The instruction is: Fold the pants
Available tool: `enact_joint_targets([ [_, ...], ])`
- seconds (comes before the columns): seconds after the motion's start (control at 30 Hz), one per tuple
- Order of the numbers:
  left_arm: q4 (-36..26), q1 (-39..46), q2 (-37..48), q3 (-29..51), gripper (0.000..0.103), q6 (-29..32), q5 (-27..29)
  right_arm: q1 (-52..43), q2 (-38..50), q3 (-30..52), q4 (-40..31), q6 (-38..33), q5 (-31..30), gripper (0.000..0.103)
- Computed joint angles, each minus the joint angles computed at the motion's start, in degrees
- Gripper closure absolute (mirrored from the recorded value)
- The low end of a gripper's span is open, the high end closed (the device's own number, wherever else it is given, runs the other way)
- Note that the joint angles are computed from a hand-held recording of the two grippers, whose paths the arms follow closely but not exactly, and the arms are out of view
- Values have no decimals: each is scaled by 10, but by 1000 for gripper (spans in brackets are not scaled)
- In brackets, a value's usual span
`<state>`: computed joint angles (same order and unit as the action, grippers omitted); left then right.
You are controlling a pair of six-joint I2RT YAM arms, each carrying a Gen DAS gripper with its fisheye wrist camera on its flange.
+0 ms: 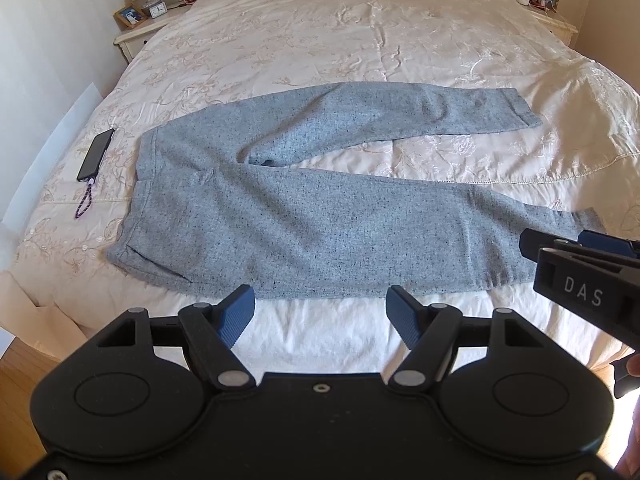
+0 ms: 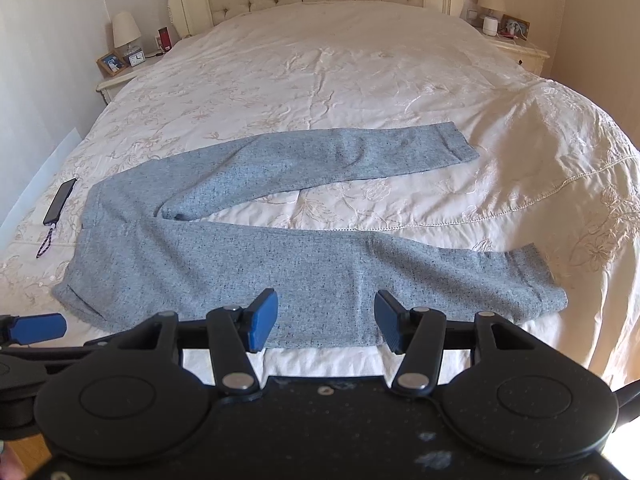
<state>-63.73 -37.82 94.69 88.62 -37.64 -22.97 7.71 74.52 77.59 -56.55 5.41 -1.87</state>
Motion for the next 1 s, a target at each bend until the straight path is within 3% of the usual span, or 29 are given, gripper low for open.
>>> enact_joint_targets([
  [0.33, -11, 0, 1, 6, 30, -7, -8, 5, -3, -6, 11, -4, -3, 46],
  [0.6, -9, 35, 5, -3, 30, 12, 17, 21, 21, 2, 7, 10, -4, 46],
  [1.0, 87, 103, 80, 39, 29, 164, 102, 32, 103, 23, 44, 53, 30, 47],
])
